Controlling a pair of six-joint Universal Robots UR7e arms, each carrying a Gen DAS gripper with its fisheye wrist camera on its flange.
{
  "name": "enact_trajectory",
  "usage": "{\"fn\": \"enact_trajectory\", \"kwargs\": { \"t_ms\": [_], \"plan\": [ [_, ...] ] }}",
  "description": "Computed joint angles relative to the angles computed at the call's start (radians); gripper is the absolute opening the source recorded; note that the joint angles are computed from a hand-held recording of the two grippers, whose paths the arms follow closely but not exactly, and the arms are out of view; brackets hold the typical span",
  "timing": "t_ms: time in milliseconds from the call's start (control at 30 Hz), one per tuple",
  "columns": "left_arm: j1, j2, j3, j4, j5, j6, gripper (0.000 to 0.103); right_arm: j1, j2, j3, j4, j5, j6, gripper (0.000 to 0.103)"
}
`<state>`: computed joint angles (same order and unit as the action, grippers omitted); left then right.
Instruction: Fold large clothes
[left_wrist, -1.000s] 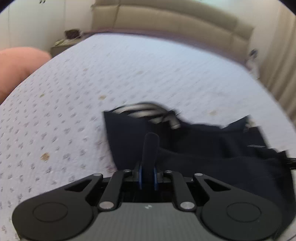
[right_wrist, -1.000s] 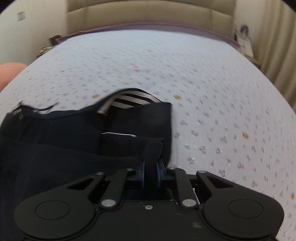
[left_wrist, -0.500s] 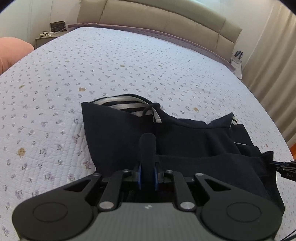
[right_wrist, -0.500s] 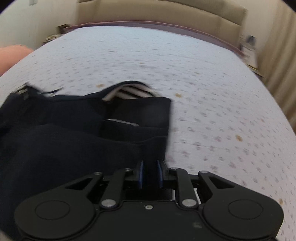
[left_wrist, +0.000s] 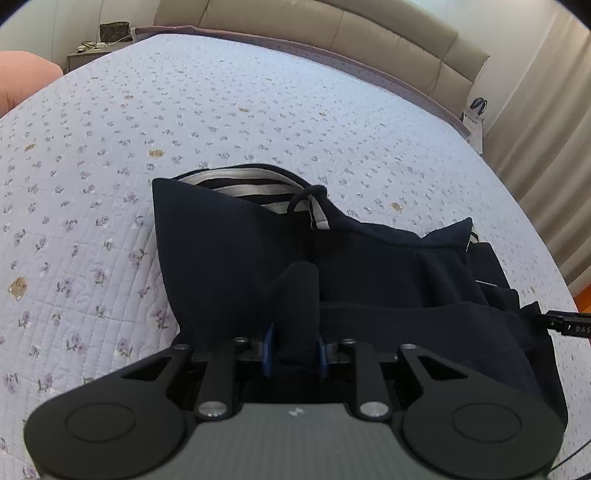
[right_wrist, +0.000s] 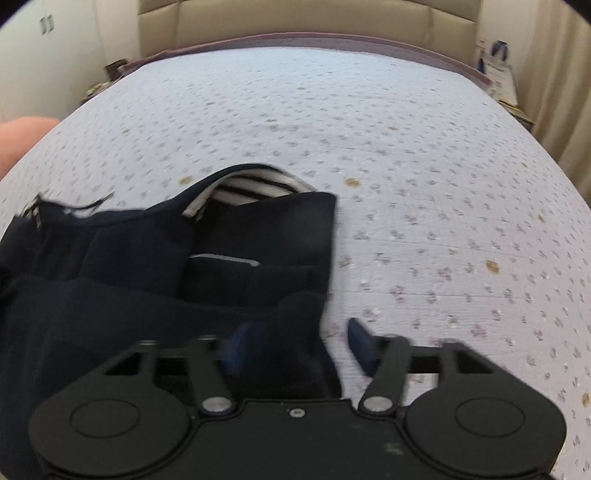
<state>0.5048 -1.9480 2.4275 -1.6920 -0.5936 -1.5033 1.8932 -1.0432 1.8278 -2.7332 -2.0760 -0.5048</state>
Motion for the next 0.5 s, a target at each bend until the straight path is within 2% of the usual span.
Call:
{"fn": "enact_trajectory", "kwargs": {
  "t_ms": [100, 133, 167, 200, 233, 267, 333, 500],
  "plan": [
    [0.018, 0.000, 0.010, -0.047, -0.016, 0.024, 0.047, -0.021, 0.000, -0.021, 0.056, 0.024, 0.052, 0.079],
    [0.020, 0.001, 0.015, -0.062, -0.017, 0.028, 0.048, -0.027, 0.004, -0.028, 0.071, 0.035, 0.068, 0.079],
    [0.026, 0.011, 0.014, -0.063, -0.017, 0.024, 0.048, -0.033, 0.010, -0.034, 0.088, 0.049, 0.086, 0.071],
    [0.031, 0.024, 0.009, -0.053, -0.018, 0.018, 0.045, -0.033, 0.016, -0.038, 0.101, 0.047, 0.096, 0.042],
    [0.036, 0.045, -0.004, -0.022, -0.018, 0.002, 0.040, -0.030, 0.019, -0.037, 0.114, 0.044, 0.097, 0.026],
    [0.037, 0.076, -0.028, 0.050, -0.014, -0.038, 0.011, -0.024, 0.015, -0.019, 0.086, 0.040, 0.075, 0.020],
    [0.007, 0.069, -0.034, 0.117, 0.004, -0.098, 0.012, 0.003, -0.007, 0.047, -0.050, 0.019, -0.024, 0.015],
    [-0.122, -0.031, -0.060, 0.311, 0.052, -0.338, 0.012, 0.069, -0.072, 0.120, -0.181, 0.017, -0.127, 0.011]
  ]
}}
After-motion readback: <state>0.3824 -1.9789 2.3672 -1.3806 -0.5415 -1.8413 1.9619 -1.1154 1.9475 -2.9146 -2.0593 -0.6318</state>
